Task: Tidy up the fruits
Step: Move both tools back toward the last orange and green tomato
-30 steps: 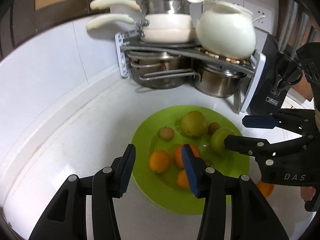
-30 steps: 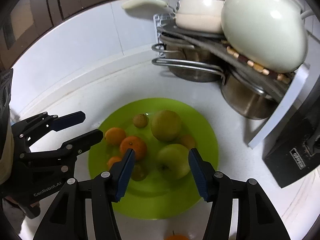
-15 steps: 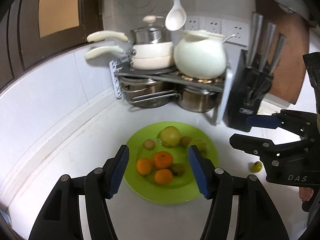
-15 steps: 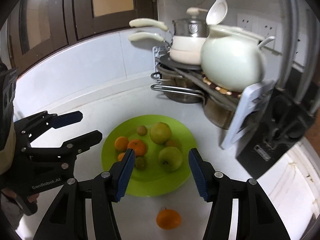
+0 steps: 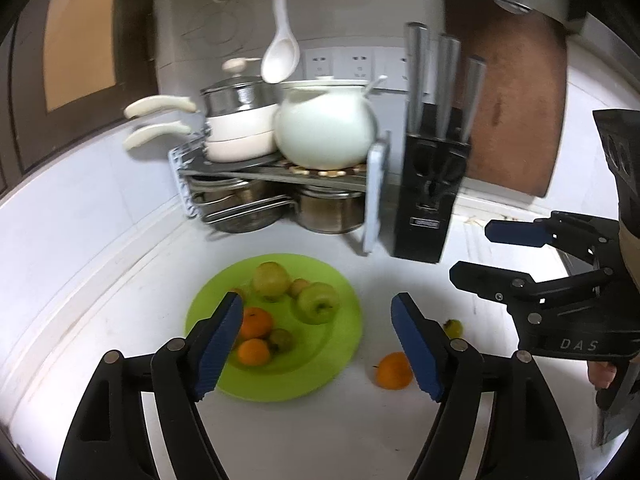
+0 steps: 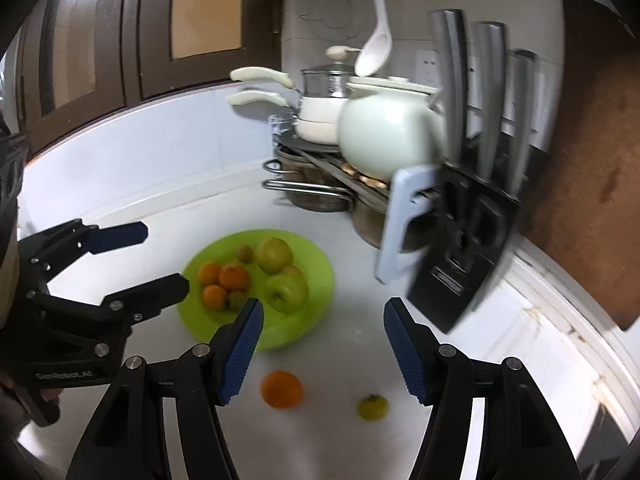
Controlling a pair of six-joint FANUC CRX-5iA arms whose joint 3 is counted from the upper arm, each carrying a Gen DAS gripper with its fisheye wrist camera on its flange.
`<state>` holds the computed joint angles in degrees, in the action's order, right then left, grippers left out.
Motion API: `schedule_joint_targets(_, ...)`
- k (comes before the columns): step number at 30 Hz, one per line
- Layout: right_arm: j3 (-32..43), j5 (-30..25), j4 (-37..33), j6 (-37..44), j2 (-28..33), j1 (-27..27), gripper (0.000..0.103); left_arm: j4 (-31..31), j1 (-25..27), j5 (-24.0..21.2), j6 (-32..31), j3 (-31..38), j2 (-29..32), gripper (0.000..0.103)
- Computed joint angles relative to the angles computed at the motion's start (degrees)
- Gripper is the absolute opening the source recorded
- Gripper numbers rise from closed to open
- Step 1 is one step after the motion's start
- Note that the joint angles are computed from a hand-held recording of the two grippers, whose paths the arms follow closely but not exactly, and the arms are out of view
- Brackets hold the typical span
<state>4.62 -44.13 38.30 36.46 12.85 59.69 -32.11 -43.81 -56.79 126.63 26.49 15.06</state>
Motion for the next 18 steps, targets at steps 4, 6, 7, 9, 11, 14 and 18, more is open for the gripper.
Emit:
schedule_joint_targets(4, -2.58, -0.96, 0.04, -1.34, -1.73, -0.08, 0.063, 0.01, -1.07, -0.11, -1.85, 1.43, 1.48, 0.077)
schedule_joint_targets(6, -3.47, -1.49, -0.54, -0.94, -2.41, -0.16, 0.063, -0.11, -1.57, -0.06, -2.02, 1.86, 2.03, 0.078)
schedule_joint_targets(7, -3.94, -1.61, -0.54, -0.91, -2.72, -0.21, 0.063, 0.04, -1.78, 0.05, -2.15, 1.97, 2.30, 0.078)
schedule_joint_targets(9, -4.86, -1.57, -1.03, -0.50, -3.38, -0.30, 0.063, 0.59, -2.01, 0.16, -2.37, 2.17, 2.82, 0.078)
schedule_joint_targets(11, -5.60, -1.36, -1.54, 0.04, -3.91, -0.34, 0.063, 1.07, -2.21, 0.07, -2.90, 2.46, 3.47, 0.078)
schedule_joint_targets(14, -6.34, -1.23, -2.76, 1.27, -4.41, -0.46, 0.063, 1.39, -2.44, 0.12, -3.37, 2.50, 4.24, 0.078)
schedule_joint_targets(18, -6.14, -1.67, -5.30, 3.38, -4.06, -0.75, 0.063, 2.32, -2.50, -0.53, -4.77, 2.69, 5.33, 0.078)
